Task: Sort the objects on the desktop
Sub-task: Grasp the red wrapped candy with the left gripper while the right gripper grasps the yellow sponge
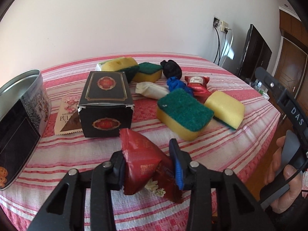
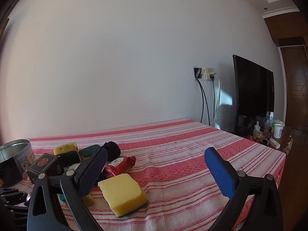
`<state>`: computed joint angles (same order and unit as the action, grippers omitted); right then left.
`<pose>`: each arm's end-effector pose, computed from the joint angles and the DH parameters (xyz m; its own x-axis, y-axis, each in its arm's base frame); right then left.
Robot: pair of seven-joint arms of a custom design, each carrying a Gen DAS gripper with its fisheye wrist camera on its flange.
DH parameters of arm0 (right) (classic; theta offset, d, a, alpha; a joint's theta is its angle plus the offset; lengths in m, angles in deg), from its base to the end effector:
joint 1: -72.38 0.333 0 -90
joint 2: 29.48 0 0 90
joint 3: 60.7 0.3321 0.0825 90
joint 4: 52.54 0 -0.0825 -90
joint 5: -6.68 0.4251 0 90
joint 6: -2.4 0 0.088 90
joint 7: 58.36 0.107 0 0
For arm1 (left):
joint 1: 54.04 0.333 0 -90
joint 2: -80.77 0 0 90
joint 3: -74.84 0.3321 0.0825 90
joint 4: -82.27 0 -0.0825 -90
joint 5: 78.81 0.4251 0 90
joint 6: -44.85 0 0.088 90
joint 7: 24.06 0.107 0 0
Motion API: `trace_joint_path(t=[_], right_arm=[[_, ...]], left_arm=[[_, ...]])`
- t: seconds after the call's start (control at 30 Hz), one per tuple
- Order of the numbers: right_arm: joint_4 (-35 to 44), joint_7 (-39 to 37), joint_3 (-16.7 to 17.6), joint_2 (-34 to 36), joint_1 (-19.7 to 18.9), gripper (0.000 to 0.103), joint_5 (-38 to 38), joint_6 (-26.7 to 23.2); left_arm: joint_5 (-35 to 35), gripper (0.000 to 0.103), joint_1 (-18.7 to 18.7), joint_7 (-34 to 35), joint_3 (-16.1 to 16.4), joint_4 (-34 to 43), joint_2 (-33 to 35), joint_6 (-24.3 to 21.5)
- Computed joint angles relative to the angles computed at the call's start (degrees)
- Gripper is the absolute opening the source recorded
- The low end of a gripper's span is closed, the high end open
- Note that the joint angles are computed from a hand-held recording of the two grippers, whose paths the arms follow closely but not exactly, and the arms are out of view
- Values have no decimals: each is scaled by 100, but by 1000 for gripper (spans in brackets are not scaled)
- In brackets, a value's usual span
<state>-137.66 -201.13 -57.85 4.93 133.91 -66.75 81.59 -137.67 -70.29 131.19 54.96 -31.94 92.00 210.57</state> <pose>0.4165 0.5831 0.3569 -0.7015 -0.7088 -0.0737 -0.0758 0.1770 -0.9813 0.5672 -0.3394 0.4195 -0.7579 -0.6426 0.1124 -0.4834 0.4375 -0.7582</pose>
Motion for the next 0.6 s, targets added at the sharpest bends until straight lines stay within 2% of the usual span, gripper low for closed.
trace_joint_path(t=[0.07, 0.13, 0.27, 0.37, 0.53, 0.6], right_arm=[[-230, -52, 67, -160, -119, 102, -3, 423], [-261, -334, 124, -184, -249, 102, 38, 788], [-276, -625, 152, -184, -446, 102, 152, 1549], [-171, -870, 149, -138, -575, 102, 407, 1879], [-118, -1057, 114, -95, -711, 99, 918, 2112], [-79, -1170, 101, -66, -749, 86, 1026, 2164]], left_arm=[[-147, 37, 51, 96, -18, 11, -13, -88], [-215, 36, 39, 148, -18, -16, -34, 12], [-1060, 36, 122, 1002, -142, -33, -168, 172], [-1331, 36, 48, 1270, -92, 4, -183, 352], [-634, 36, -84, 454, 93, 33, -79, 485], [-510, 36, -47, 313, 85, 29, -64, 465]])
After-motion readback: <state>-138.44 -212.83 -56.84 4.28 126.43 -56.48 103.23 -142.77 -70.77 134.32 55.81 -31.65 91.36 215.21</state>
